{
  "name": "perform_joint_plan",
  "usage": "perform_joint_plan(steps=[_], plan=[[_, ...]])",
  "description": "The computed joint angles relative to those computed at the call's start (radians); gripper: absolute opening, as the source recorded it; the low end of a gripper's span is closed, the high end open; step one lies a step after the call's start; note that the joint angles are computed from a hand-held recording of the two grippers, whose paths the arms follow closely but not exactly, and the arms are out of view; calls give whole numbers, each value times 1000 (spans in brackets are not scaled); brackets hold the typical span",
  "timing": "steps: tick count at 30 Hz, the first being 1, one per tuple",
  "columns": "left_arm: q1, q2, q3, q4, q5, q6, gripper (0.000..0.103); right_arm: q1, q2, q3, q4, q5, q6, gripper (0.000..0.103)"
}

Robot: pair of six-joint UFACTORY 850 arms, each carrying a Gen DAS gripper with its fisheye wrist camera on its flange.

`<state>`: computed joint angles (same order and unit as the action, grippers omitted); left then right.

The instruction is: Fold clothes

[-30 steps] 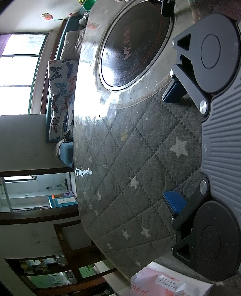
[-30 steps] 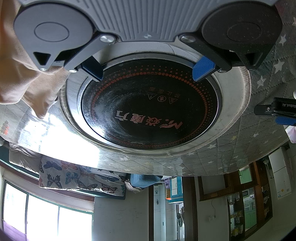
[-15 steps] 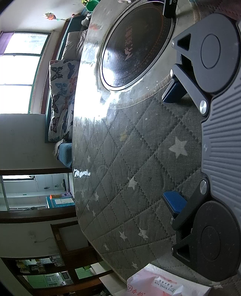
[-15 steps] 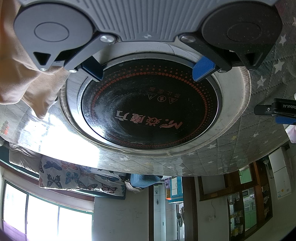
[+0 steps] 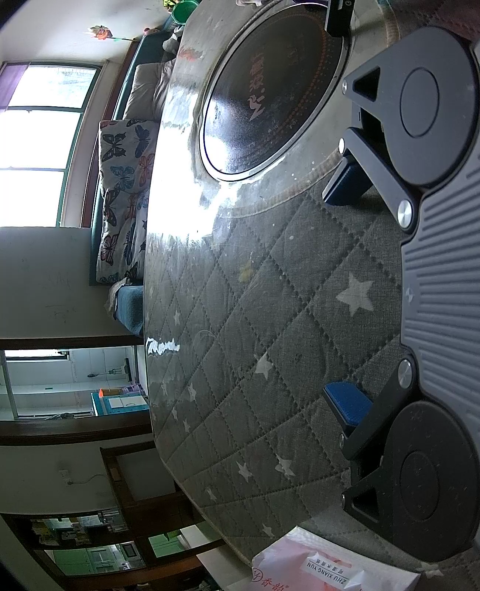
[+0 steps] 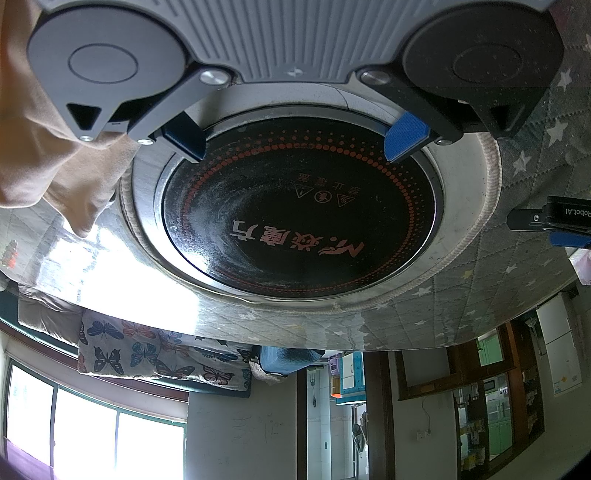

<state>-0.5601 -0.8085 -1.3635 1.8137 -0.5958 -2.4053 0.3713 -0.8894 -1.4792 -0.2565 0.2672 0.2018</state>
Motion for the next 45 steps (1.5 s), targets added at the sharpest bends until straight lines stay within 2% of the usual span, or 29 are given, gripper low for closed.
perform_joint_plan(steps=[45], plan=[[-5, -1, -3, -23, -9, 18, 103, 1, 1, 1, 3, 0, -2, 103]])
